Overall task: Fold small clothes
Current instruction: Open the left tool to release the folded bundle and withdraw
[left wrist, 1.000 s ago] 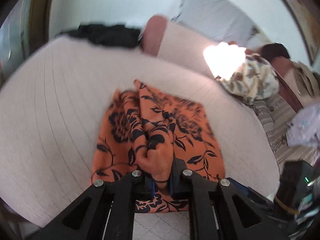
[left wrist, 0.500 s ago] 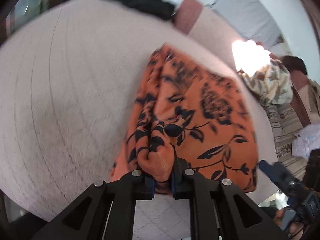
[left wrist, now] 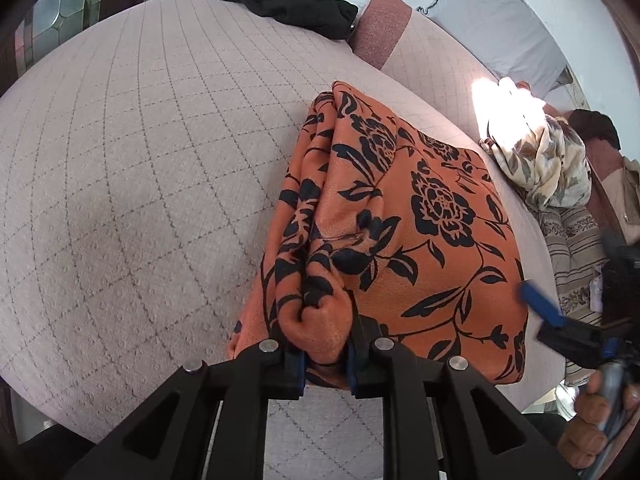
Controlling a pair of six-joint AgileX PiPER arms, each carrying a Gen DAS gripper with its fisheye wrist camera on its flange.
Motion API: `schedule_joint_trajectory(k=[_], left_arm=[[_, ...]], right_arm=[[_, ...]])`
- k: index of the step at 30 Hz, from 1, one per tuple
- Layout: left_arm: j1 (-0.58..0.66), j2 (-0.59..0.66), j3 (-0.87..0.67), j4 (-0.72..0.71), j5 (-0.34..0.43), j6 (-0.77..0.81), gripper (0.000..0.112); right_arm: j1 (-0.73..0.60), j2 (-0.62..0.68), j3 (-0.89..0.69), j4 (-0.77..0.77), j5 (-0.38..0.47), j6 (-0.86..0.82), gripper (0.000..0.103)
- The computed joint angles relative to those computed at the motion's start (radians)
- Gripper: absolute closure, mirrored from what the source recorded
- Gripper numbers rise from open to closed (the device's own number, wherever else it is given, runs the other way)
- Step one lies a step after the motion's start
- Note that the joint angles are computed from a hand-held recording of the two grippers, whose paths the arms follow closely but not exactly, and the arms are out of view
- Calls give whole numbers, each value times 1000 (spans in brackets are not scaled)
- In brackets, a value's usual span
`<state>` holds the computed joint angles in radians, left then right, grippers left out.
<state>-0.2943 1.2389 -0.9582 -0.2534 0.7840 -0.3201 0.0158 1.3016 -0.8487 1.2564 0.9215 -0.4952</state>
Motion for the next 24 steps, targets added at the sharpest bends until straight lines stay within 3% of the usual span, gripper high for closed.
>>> schedule_joint_trajectory(k=[3,5,7,10,13,15,16,18,22,24], left_arm=[[-89,-8,-71,181,83,-164,84],[-185,-38,-125,356,139,-310,72],[-237,-59,-177,430,145,-371,56],[-243,-15,-245,412,97,-319,51],[-193,131,-307,343,88,-234,51],[-171,265,-341,362,149,-269,51],[-154,294,-324,349,137,-270,47],[-181,278,-290,432,108,-335,34],[-165,272,-273,405,84,-297,34],[-137,270,-254,364,56,-276,31]], right_arm=[[29,140,32,54,-9,-20,16],[36,122,50,78,-31,-59,16],[51,127,38,63,-40,-52,16],[55,130,44,76,-45,-57,16],[48,119,74,114,-44,-109,16],[41,107,104,156,-47,-157,16],[38,98,117,171,-48,-169,16],[16,64,128,153,-19,-151,17],[-156,-45,164,109,64,-160,17],[-236,-35,148,60,70,-131,17]])
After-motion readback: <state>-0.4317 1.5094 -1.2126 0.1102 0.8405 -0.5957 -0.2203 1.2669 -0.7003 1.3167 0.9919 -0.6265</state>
